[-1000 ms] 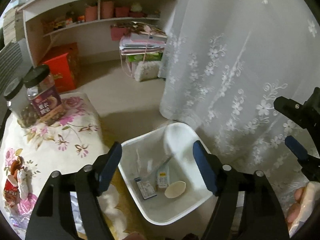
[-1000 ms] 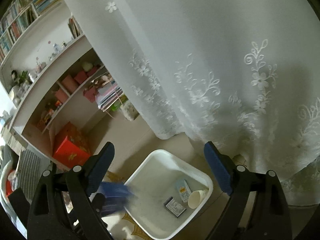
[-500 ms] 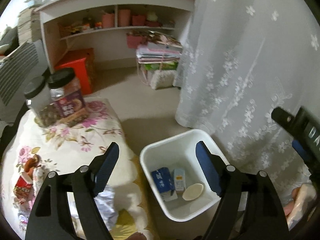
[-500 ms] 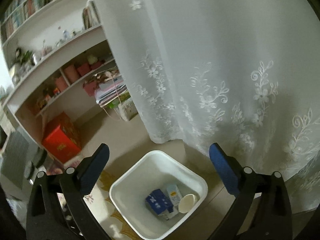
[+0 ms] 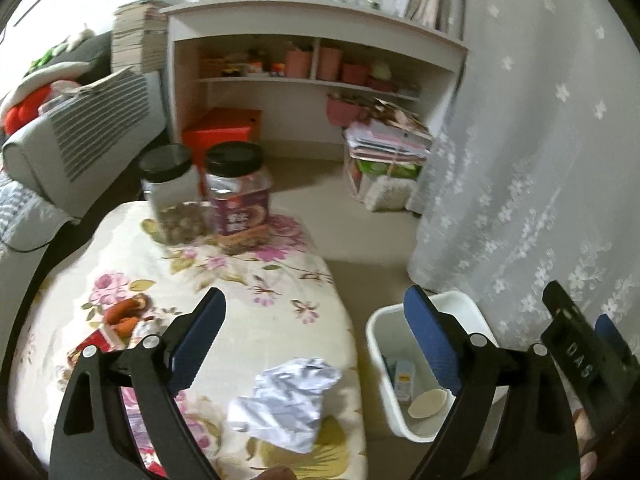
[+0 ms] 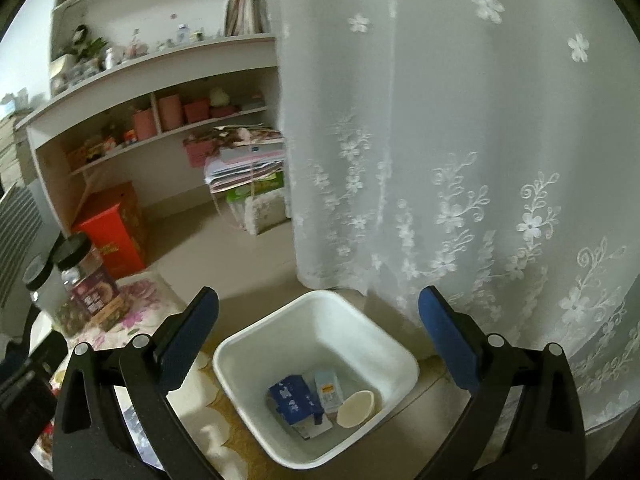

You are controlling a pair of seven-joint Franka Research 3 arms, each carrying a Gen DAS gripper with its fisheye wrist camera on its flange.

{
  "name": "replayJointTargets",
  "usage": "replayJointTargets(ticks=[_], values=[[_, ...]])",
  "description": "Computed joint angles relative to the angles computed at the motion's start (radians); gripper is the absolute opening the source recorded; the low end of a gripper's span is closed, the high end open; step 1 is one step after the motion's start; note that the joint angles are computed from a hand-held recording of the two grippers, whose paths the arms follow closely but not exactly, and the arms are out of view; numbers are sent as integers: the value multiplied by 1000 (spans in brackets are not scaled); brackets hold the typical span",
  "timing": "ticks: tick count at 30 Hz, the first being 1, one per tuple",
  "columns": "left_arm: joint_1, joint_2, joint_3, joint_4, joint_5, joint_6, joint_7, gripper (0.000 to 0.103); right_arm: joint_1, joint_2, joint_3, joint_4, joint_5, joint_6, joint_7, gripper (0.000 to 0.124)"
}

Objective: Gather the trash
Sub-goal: 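Grasp the red snack wrapper with the left gripper while the right grasps the white tissue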

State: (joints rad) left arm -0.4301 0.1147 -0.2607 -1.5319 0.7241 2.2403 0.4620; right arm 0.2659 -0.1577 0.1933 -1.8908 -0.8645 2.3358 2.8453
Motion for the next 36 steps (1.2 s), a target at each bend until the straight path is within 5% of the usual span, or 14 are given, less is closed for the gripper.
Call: replayJointTargets(ticks=[10,24,28,36], values=[[86,-174,-4,-205,0,3,-39,88,89,79,26,78,-48,4,-45,96],[219,-332,19,-431,-158,-26,41,88,261,239,-17,240,8,0,-193,96],[241,-349,39,-470,-219,-42,130,88,299,285,-35,288,56,-2,-259,96],[278,-271,82,-445,-339,-198,457,88,349,414,-63,430,315,-54,-487,96]])
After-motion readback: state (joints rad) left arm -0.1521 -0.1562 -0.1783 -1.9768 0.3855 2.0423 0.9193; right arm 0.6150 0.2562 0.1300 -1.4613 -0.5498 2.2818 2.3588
